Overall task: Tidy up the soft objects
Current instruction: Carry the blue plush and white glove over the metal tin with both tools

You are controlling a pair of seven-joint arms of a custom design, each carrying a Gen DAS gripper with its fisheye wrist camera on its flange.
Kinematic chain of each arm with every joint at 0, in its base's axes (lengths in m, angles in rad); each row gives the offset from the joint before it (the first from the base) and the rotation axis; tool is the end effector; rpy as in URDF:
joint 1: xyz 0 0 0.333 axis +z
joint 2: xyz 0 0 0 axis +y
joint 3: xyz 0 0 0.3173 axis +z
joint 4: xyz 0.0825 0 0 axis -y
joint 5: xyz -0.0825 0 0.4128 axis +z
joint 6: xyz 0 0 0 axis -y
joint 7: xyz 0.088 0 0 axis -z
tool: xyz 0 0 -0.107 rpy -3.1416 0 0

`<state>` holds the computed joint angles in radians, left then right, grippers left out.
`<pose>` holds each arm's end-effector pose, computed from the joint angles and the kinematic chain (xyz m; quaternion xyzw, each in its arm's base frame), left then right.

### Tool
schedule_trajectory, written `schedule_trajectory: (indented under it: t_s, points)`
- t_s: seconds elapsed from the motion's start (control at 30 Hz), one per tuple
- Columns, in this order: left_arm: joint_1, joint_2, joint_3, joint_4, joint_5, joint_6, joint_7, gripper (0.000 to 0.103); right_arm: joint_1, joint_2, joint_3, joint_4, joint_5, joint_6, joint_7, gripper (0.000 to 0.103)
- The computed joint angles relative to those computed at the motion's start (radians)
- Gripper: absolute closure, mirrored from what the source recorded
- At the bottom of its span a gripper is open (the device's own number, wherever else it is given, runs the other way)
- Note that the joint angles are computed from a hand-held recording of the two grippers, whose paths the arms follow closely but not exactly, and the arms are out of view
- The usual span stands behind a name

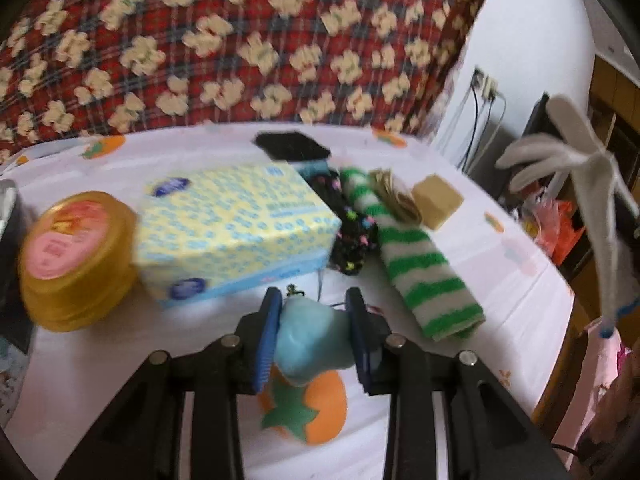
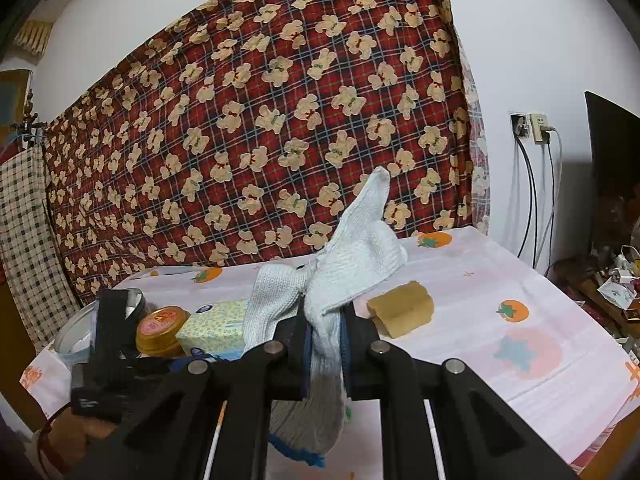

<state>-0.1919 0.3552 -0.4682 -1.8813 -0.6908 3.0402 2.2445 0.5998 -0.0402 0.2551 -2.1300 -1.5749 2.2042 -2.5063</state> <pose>0.5901 -0.3592 0.4029 -0.4305 0.7939 -0.4187 0.0955 0.4094 0.4203 0.4533 -0.4611 0.6550 -0.4135 0.4329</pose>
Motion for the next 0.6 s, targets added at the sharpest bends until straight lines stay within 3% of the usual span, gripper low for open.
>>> schedule_trajectory:
  t_s: [0.07,0.23,0.4,0.6]
  points:
    - [0.09,-0.02,-0.095,-0.023,-0.099,0.032,0.109,0.072,0.003,0.016,0.001,0.017,-0.008,0.008,-0.004,0.09]
    - [0.202,-0.07,-0.207,-0.056,-0.302,0.129,0.317,0.072,0.025,0.09,-0.008,0.114,-0.03,0.038,-0.034,0.09]
    - [0.375,-0.101,-0.367,-0.038,-0.626,0.196,0.64,0.072,0.056,0.19,-0.041,0.251,-0.068,0.115,-0.077,0.09]
    - [0.412,-0.139,-0.325,-0.014,-0.826,0.233,0.802,0.072,0.106,0.348,-0.101,0.472,-0.097,0.243,-0.133,0.09]
